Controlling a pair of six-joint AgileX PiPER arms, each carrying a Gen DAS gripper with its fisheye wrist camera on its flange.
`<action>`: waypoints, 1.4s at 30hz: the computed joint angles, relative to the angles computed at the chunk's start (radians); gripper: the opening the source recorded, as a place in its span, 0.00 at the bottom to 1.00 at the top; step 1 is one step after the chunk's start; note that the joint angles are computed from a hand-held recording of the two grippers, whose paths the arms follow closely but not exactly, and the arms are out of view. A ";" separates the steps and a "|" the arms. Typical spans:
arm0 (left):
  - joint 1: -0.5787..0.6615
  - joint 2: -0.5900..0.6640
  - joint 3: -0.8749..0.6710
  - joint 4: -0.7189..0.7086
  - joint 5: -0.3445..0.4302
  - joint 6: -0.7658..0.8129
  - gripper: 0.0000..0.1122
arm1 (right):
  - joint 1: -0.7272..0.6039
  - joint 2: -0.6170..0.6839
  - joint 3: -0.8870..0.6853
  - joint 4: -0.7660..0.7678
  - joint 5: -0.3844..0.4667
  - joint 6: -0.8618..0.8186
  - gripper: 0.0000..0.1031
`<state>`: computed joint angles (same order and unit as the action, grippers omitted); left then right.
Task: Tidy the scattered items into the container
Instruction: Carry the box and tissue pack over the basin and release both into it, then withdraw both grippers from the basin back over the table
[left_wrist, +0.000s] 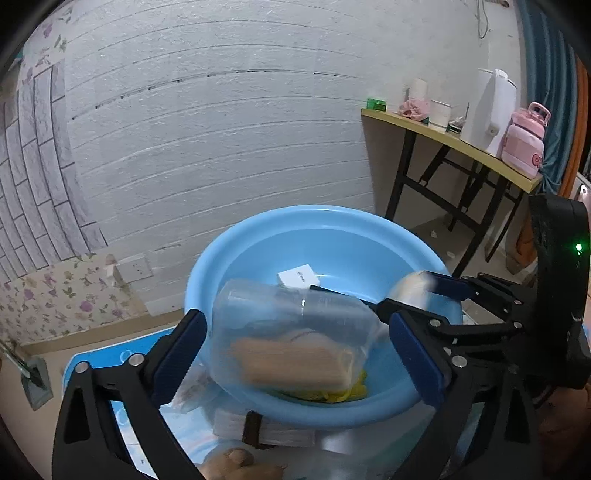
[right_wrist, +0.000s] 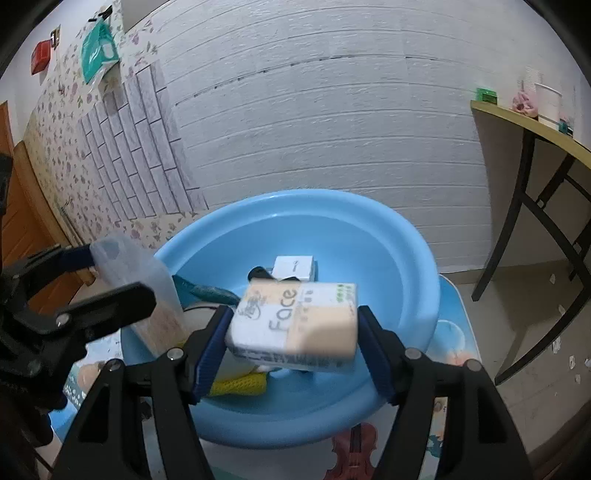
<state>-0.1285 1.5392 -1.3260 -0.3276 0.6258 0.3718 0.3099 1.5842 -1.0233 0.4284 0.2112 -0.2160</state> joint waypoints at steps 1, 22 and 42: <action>0.003 0.000 0.001 -0.009 0.000 0.006 0.89 | -0.006 0.003 -0.004 0.026 0.004 -0.022 0.66; 0.092 -0.180 0.160 -0.051 0.013 0.039 0.92 | 0.083 -0.092 0.039 -0.435 0.053 0.451 0.66; 0.320 -0.412 0.393 -0.142 0.074 0.197 0.92 | 0.300 -0.215 0.147 -0.863 0.123 0.908 0.66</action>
<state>0.1916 1.1274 -0.9331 -0.4701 0.7000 0.5688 0.6098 1.3695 -0.8760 -0.4349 0.3340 0.6921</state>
